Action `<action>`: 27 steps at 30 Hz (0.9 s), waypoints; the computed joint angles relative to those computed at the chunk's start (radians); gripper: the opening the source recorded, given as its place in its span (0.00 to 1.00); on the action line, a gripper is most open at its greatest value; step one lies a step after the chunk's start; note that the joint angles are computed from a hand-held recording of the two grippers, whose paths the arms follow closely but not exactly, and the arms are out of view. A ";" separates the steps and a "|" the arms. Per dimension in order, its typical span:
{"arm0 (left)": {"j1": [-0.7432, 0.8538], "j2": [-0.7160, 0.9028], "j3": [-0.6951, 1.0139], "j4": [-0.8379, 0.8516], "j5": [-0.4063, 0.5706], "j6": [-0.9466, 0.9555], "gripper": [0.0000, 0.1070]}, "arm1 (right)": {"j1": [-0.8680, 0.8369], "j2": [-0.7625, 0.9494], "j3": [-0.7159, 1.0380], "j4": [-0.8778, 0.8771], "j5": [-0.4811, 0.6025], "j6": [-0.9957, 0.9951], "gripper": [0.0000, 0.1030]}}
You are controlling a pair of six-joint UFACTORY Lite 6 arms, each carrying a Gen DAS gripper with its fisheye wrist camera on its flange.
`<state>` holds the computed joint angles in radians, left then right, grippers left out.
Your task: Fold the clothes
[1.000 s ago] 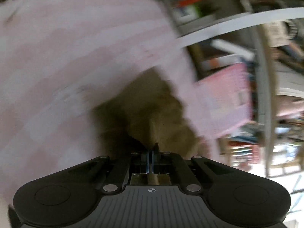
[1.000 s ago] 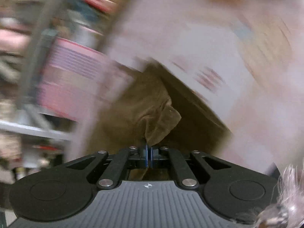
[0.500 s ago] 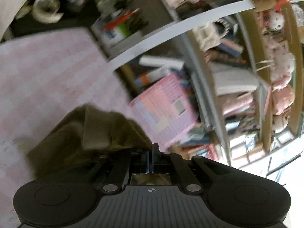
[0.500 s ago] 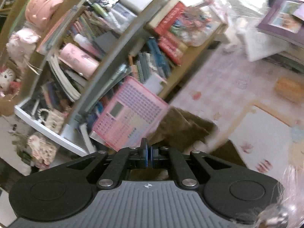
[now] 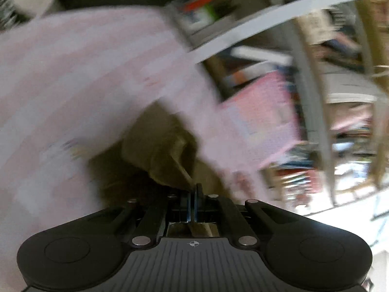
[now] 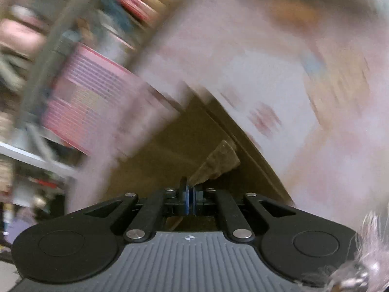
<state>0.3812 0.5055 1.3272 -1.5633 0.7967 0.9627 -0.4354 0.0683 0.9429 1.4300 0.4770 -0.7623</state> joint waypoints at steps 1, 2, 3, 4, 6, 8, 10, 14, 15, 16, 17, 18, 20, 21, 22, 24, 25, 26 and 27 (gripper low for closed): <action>0.002 -0.003 0.009 -0.004 0.013 0.012 0.01 | -0.009 -0.049 0.010 0.045 0.017 -0.061 0.03; 0.004 -0.001 0.019 -0.001 0.024 0.016 0.01 | -0.018 -0.097 0.004 0.060 0.029 -0.094 0.03; 0.007 0.006 0.023 0.005 0.032 0.016 0.01 | -0.029 -0.141 0.003 0.074 0.043 -0.126 0.03; 0.010 0.016 0.011 0.025 0.025 0.008 0.01 | -0.040 -0.175 -0.003 0.073 0.057 -0.138 0.03; 0.012 0.038 -0.024 0.086 -0.012 -0.023 0.01 | -0.059 -0.191 -0.061 -0.007 0.069 -0.067 0.03; 0.020 0.050 -0.069 0.101 -0.036 -0.034 0.01 | -0.046 -0.119 -0.115 -0.118 0.029 0.068 0.03; 0.030 0.052 -0.108 0.102 -0.053 -0.035 0.03 | -0.033 -0.029 -0.141 -0.218 -0.010 0.176 0.04; 0.048 0.013 -0.123 0.141 -0.067 -0.036 0.10 | -0.047 -0.043 -0.205 -0.239 -0.054 0.209 0.16; 0.051 0.006 -0.116 0.166 -0.072 -0.047 0.13 | -0.053 -0.065 -0.213 -0.249 -0.065 0.212 0.28; 0.055 -0.001 -0.110 0.192 -0.076 -0.057 0.15 | -0.063 -0.091 -0.220 -0.284 -0.080 0.231 0.33; 0.059 -0.006 -0.111 0.200 -0.084 -0.061 0.22 | -0.072 -0.112 -0.222 -0.335 -0.090 0.270 0.33; 0.062 -0.004 -0.118 0.183 -0.098 -0.060 0.35 | -0.079 -0.123 -0.225 -0.378 -0.094 0.304 0.33; 0.061 0.009 -0.125 0.133 -0.134 -0.058 0.46 | -0.097 -0.138 -0.243 -0.425 -0.089 0.322 0.33; 0.058 0.022 -0.123 0.114 -0.146 -0.064 0.49 | -0.101 -0.143 -0.252 -0.441 -0.086 0.323 0.33; 0.052 0.038 -0.114 0.093 -0.147 -0.064 0.50 | -0.086 -0.141 -0.253 -0.467 -0.091 0.342 0.33; 0.038 0.072 -0.093 0.041 -0.137 -0.046 0.55 | -0.033 -0.126 -0.245 -0.516 -0.120 0.384 0.34; 0.031 0.087 -0.084 0.013 -0.133 -0.039 0.55 | 0.001 -0.119 -0.242 -0.558 -0.149 0.420 0.36; 0.024 0.100 -0.076 -0.019 -0.131 -0.033 0.54 | 0.032 -0.115 -0.241 -0.600 -0.181 0.453 0.36; 0.018 0.114 -0.069 -0.050 -0.129 -0.026 0.50 | 0.060 -0.107 -0.236 -0.647 -0.208 0.493 0.35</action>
<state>0.3989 0.6194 1.2584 -1.6131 0.6678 0.9363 -0.3752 -0.0384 0.7068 0.7830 0.2687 -0.2695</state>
